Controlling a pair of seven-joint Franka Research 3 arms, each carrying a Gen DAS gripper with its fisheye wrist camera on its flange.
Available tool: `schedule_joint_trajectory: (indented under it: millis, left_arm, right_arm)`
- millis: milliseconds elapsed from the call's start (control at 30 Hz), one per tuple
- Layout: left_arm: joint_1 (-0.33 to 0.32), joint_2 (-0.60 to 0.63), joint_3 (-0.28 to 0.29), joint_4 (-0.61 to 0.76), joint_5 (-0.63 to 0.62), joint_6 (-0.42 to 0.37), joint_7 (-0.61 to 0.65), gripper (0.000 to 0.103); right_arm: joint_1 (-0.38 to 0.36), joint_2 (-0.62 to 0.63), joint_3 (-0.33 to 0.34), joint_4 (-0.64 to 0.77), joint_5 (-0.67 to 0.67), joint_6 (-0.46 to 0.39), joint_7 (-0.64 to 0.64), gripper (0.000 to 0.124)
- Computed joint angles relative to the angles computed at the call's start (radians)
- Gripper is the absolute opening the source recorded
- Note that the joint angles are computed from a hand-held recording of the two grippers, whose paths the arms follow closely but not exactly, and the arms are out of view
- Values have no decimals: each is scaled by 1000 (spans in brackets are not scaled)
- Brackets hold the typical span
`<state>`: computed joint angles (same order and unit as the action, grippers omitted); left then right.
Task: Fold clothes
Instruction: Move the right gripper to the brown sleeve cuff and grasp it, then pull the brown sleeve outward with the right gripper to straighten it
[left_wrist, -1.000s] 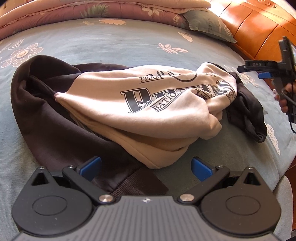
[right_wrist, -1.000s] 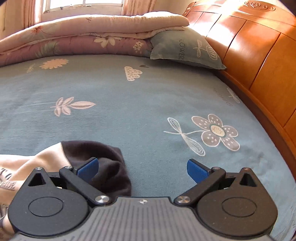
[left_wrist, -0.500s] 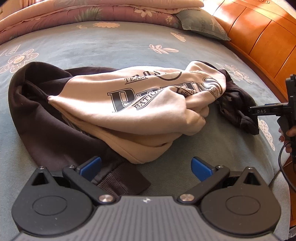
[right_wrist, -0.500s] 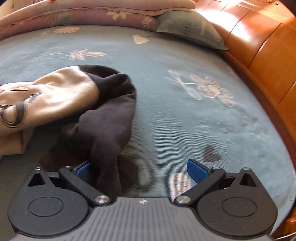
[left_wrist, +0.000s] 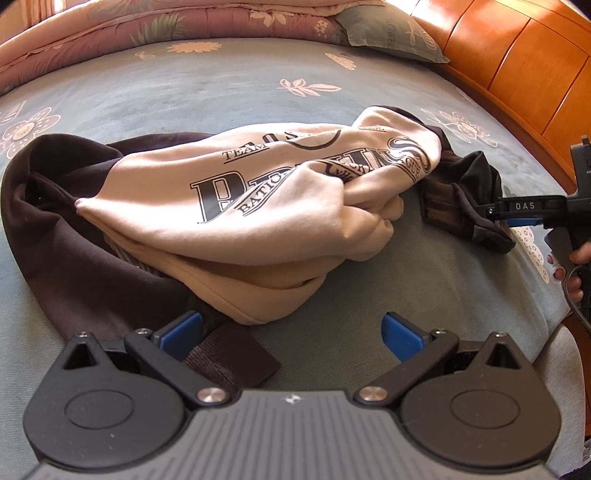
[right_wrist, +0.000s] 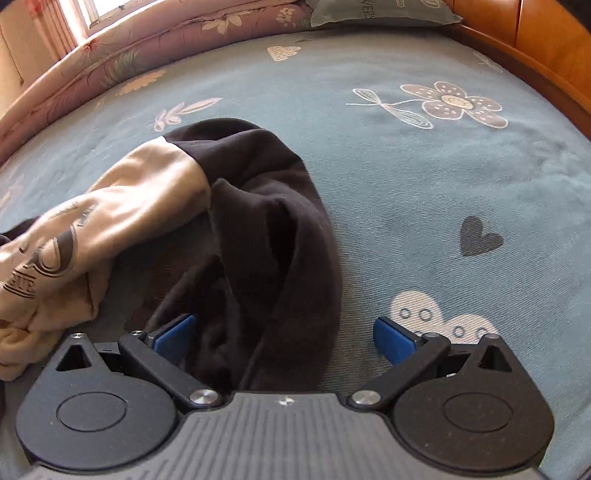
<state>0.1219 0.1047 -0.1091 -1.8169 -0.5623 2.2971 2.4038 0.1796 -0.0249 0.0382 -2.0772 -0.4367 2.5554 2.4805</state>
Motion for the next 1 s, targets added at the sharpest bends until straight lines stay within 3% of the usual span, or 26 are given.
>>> schedule_joint_trajectory:
  millis: [133, 233, 300, 500, 633, 767, 1000]
  left_arm:
    - [2, 10, 1, 6, 11, -5, -14, 102]
    - [3, 16, -2, 9, 15, -6, -21, 102]
    - [3, 15, -5, 10, 12, -12, -22, 102]
    - [7, 9, -4, 9, -15, -29, 3, 102]
    - [5, 14, -3, 10, -3, -29, -10, 102]
    - [3, 12, -6, 10, -1, -33, -4, 102]
    - [-1, 5, -4, 8, 2, -29, -10, 102]
  right_arm:
    - [-19, -50, -8, -56, -6, -3, 18, 103]
    - [-32, -62, -7, -89, 67, 83, -14, 101]
    - [-29, -45, -3, -88, 126, 140, -74, 87]
    - [-18, -19, -1, -68, 186, 165, -163, 55]
    - [-25, -68, -16, -140, 346, 238, -262, 35]
    - [-65, -96, 11, -155, 275, 223, -228, 24]
    - [-146, -88, 40, -15, -195, -46, -82, 19]
